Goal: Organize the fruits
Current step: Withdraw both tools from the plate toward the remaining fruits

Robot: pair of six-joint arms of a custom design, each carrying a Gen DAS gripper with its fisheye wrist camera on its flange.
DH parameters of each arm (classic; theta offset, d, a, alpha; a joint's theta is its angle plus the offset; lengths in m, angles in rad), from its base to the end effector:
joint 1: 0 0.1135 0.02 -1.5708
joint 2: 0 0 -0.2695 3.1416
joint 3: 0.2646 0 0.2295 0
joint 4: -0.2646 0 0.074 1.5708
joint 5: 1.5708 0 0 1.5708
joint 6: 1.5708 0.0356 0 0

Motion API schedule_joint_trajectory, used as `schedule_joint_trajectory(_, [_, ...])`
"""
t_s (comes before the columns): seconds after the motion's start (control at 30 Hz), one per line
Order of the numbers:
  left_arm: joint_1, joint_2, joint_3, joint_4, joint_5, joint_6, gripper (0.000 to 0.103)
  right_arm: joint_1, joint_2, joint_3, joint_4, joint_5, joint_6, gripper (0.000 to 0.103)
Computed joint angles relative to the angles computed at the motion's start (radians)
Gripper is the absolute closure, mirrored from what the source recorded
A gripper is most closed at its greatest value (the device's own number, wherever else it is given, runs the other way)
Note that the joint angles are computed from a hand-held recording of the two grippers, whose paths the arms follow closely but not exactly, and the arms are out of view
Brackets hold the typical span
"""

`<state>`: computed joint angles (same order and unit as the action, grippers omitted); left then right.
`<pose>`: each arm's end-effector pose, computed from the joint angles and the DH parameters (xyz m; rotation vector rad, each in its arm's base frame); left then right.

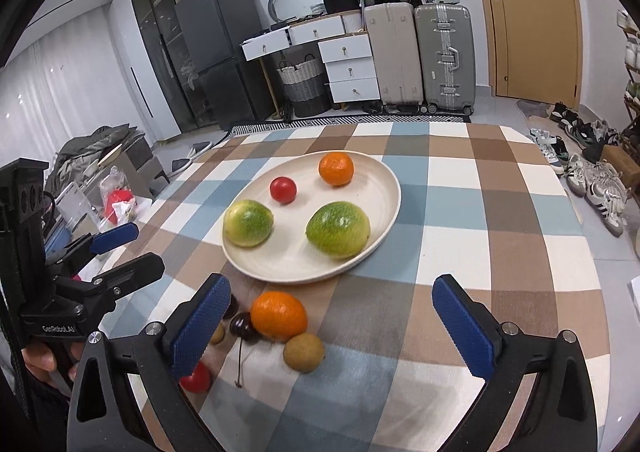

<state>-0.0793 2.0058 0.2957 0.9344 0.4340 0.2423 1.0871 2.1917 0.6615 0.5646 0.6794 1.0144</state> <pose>0.2362 -0.0338 0.0558 0.5747 2.2219 -0.4240 0.1610 0.2584 0.0302 0.1671 2.2680 0.2154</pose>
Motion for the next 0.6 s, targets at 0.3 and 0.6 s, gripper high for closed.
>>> schedule_joint_trajectory(0.3, [0.009,0.073,-0.119,0.179,0.017,0.022,0.001,0.064,0.04,0.041,-0.087,0.022,0.051,0.0])
schedule_joint_trajectory(0.6, [-0.04,0.216,-0.169,0.345,-0.018,0.019,0.001,0.08,0.088,0.073,-0.104,0.011,0.059,0.0])
